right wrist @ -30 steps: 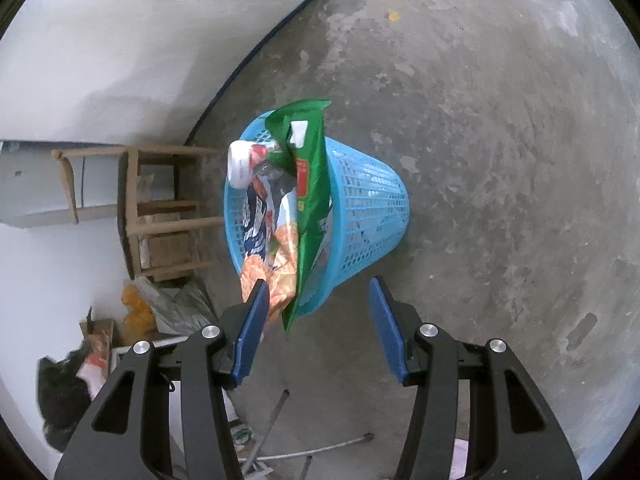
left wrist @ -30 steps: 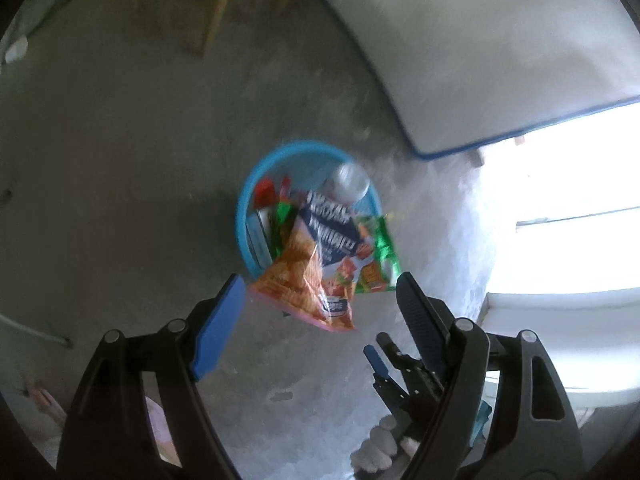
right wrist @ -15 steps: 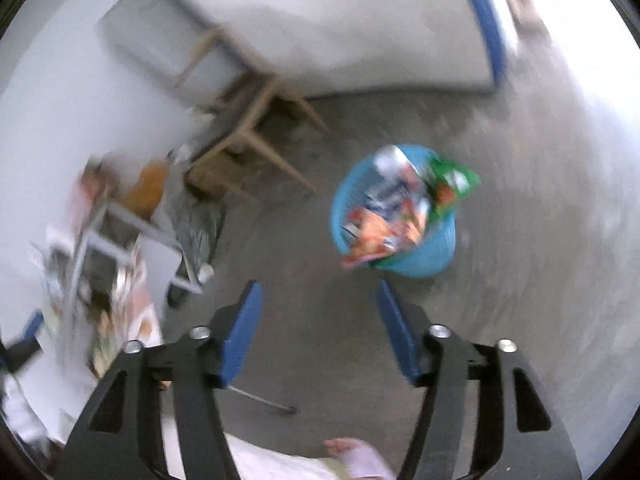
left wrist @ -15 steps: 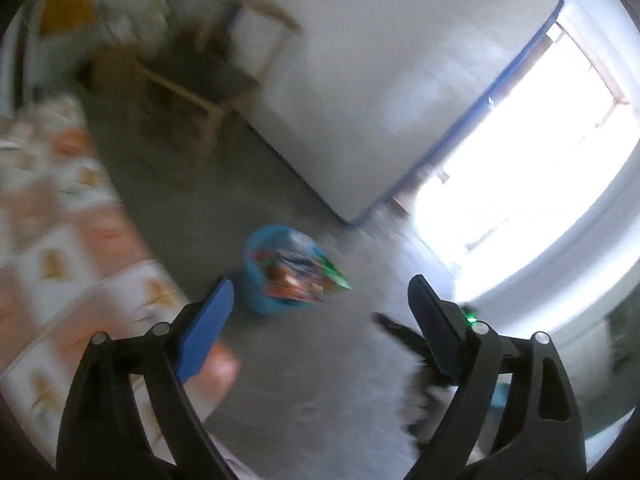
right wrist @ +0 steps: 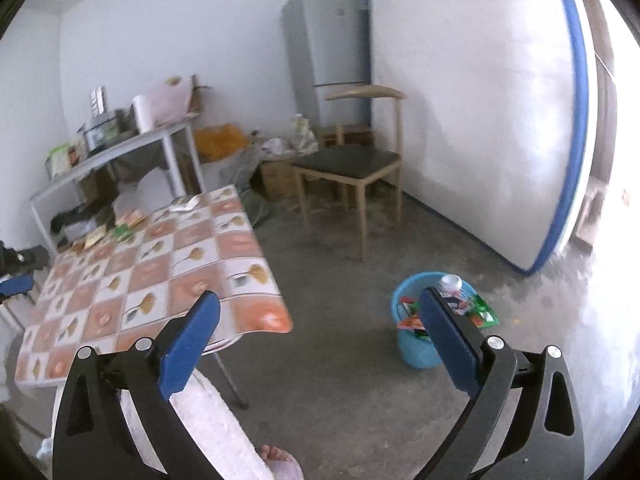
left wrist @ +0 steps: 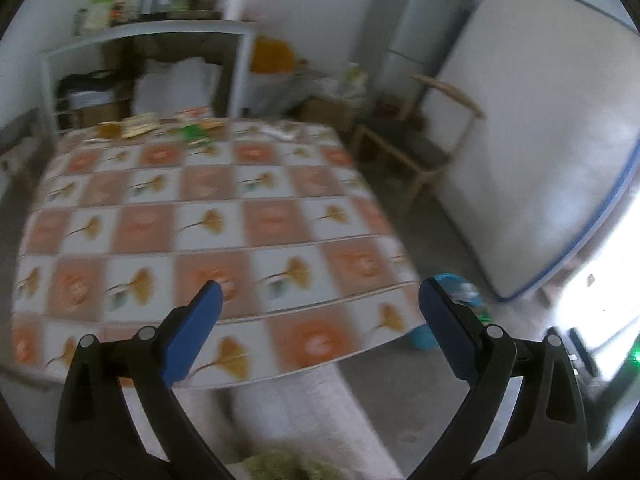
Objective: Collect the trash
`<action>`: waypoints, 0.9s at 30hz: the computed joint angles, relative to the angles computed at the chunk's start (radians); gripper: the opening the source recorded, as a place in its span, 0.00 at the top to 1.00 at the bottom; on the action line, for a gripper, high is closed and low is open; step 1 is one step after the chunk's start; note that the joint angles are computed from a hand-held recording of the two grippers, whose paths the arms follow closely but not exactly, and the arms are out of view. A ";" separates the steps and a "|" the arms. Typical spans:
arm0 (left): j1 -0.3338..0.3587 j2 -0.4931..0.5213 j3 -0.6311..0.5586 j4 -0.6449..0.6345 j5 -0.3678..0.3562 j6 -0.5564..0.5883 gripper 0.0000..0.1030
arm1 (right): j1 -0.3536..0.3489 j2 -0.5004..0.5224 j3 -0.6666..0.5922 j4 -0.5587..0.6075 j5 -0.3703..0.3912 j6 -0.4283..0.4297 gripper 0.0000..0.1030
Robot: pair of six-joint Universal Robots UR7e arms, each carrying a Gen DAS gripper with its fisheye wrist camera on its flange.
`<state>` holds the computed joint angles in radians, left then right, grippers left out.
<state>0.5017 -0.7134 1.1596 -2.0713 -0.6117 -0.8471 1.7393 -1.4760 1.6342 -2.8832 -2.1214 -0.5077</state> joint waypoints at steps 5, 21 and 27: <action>-0.017 0.014 0.011 0.217 0.150 -0.162 0.08 | 0.067 0.053 0.018 -0.127 -0.087 -0.142 0.06; -0.029 0.114 -0.065 0.313 0.097 -0.144 0.08 | 0.074 0.046 0.068 -0.030 -0.221 -0.115 0.06; -0.035 0.132 -0.091 0.364 0.102 -0.165 0.08 | 0.054 0.020 0.079 0.036 -0.266 -0.047 0.06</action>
<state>0.4668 -0.5814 1.0683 -1.7071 -0.5094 -1.0124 1.7933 -1.4558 1.7133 -2.8477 -2.3871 -0.5550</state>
